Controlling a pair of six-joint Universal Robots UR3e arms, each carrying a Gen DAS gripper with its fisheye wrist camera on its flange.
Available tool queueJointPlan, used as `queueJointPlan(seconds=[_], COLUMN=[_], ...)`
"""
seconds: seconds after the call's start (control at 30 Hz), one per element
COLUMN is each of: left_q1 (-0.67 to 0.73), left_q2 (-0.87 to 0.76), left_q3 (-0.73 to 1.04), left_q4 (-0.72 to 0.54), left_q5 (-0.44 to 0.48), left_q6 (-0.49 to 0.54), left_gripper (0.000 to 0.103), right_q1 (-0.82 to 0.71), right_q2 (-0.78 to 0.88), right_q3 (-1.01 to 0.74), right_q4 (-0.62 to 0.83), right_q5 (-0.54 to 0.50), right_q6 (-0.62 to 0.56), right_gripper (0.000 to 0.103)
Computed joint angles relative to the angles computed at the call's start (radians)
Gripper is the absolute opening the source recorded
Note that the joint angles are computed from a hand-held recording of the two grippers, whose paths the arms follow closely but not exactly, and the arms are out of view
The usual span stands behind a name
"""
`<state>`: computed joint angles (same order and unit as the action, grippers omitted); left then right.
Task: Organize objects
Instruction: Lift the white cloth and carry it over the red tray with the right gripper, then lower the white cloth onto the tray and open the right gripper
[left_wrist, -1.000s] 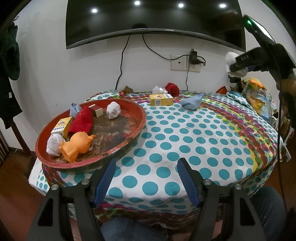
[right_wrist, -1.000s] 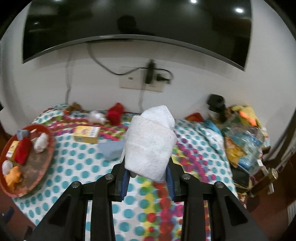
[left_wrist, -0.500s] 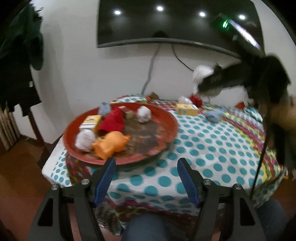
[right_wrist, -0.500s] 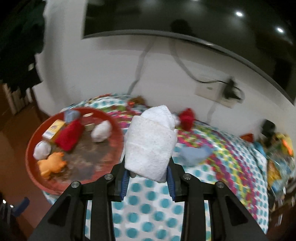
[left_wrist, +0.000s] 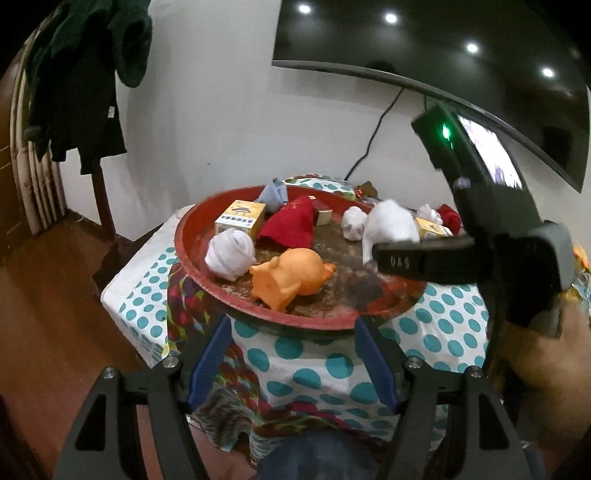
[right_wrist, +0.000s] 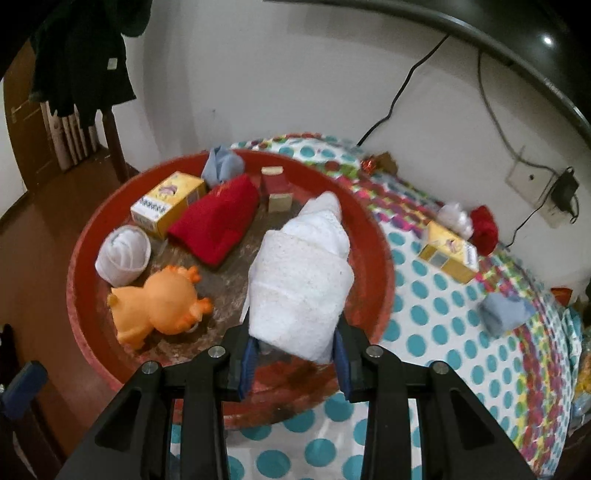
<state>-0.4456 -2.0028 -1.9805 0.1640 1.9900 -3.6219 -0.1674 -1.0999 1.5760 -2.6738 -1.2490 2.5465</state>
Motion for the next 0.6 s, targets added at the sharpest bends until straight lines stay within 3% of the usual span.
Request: queueJointPlan(seconds=[0.6], left_q1=[0.003], left_q2=[-0.009], left_q3=[0.016], left_q4=[-0.023], left_q5=[-0.011], left_q6=[0.0], left_gripper=[0.071], right_q1=[0.012], right_q2=[0.062], right_q3=[-0.031], right_q4=[0.046], right_q5=[-0.014], right_q6=[0.018], right_gripper=[0.036])
